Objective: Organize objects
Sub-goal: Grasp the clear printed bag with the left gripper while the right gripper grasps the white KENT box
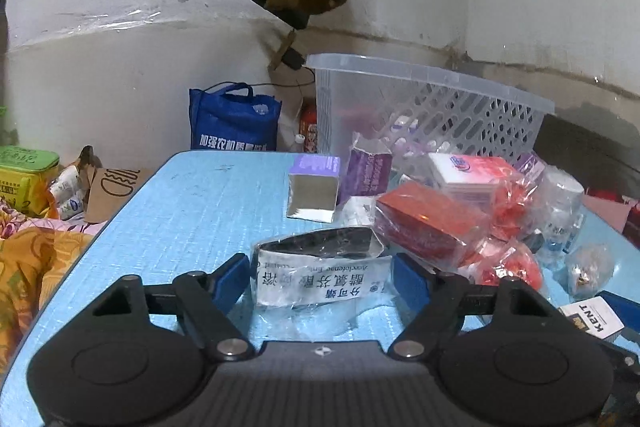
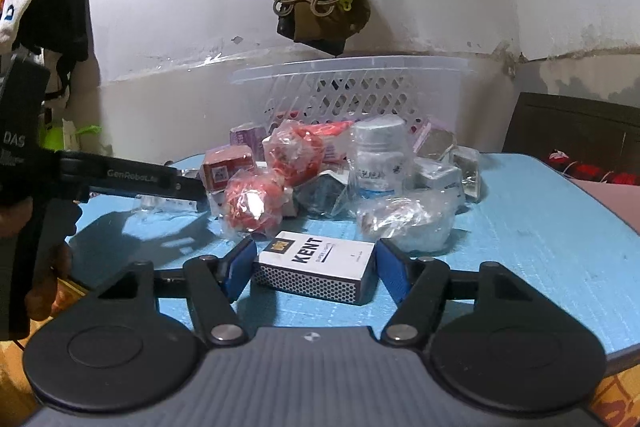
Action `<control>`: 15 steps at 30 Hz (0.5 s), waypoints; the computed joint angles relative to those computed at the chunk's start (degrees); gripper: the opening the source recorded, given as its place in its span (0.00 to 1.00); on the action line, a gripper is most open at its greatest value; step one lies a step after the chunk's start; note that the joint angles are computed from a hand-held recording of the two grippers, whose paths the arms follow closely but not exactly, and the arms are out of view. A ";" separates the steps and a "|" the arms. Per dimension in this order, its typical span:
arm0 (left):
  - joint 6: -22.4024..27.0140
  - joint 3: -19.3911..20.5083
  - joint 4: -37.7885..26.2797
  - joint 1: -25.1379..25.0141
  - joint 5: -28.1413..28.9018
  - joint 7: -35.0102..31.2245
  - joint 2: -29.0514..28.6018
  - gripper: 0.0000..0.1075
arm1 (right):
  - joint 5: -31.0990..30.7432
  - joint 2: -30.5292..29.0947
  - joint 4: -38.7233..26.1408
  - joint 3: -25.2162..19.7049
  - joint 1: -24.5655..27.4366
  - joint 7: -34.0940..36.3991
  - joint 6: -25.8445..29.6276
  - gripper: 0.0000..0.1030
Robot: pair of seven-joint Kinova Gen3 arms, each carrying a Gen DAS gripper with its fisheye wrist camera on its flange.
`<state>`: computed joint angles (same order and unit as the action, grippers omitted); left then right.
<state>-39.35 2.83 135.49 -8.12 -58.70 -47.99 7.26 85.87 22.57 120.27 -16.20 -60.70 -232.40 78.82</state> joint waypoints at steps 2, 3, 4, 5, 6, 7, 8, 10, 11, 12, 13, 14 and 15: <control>-2.67 -0.50 1.11 -0.48 1.45 -2.02 0.49 0.75 | -0.29 -0.23 0.22 -0.07 -0.20 -0.64 0.47 0.66; -3.89 -0.67 1.70 -0.66 2.45 -3.18 0.72 0.75 | -0.39 -0.46 0.33 -0.13 -0.32 -0.76 0.72 0.66; -5.11 -0.82 2.29 -0.93 3.26 -4.08 0.91 0.75 | -0.46 -0.66 0.45 -0.21 -0.52 -0.93 1.14 0.66; -6.03 -0.89 2.72 -1.23 3.72 -4.39 0.97 0.75 | -0.32 -0.88 0.73 -0.31 -0.75 -1.32 1.58 0.66; -7.33 -1.12 3.32 -1.77 3.94 -4.57 0.99 0.75 | -0.06 -1.21 1.12 -0.47 -1.01 -1.73 2.06 0.66; -8.65 -1.36 4.04 -2.25 4.34 -4.99 0.94 0.75 | 0.16 -1.60 1.55 -0.69 -1.29 -2.13 2.59 0.66; -9.35 -1.52 4.56 -2.48 4.89 -5.51 0.80 0.75 | 0.34 -1.98 1.90 -0.91 -1.46 -2.49 3.01 0.66; -9.89 -1.84 5.56 -2.63 6.29 -6.89 0.13 0.75 | 0.57 -2.90 2.76 -1.39 -1.49 -3.41 3.48 0.66; -10.18 -1.99 5.89 -2.81 6.37 -7.08 -0.14 0.75 | 0.35 -3.12 2.94 -1.57 -1.52 -3.62 3.97 0.66; -10.81 -2.25 6.25 -3.19 6.16 -6.96 -0.31 0.75 | 0.16 -3.55 3.24 -1.78 -1.36 -3.85 3.97 0.66; -11.41 -2.54 6.59 -3.62 5.85 -6.60 -0.46 0.75 | 0.15 -4.09 3.81 -2.02 -1.22 -4.64 3.88 0.66; -12.08 -2.83 6.81 -4.11 5.12 -6.09 -0.51 0.75 | -0.02 -4.34 4.01 -2.21 -1.18 -4.96 4.16 0.66; -12.28 -3.00 6.85 -4.43 4.32 -5.60 -0.65 0.75 | -0.47 -4.43 3.88 -2.35 -1.24 -4.47 4.71 0.66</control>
<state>-51.62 -0.17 142.34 -12.55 -54.38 -53.59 6.61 85.40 18.14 124.16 -18.55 -61.94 -236.87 83.53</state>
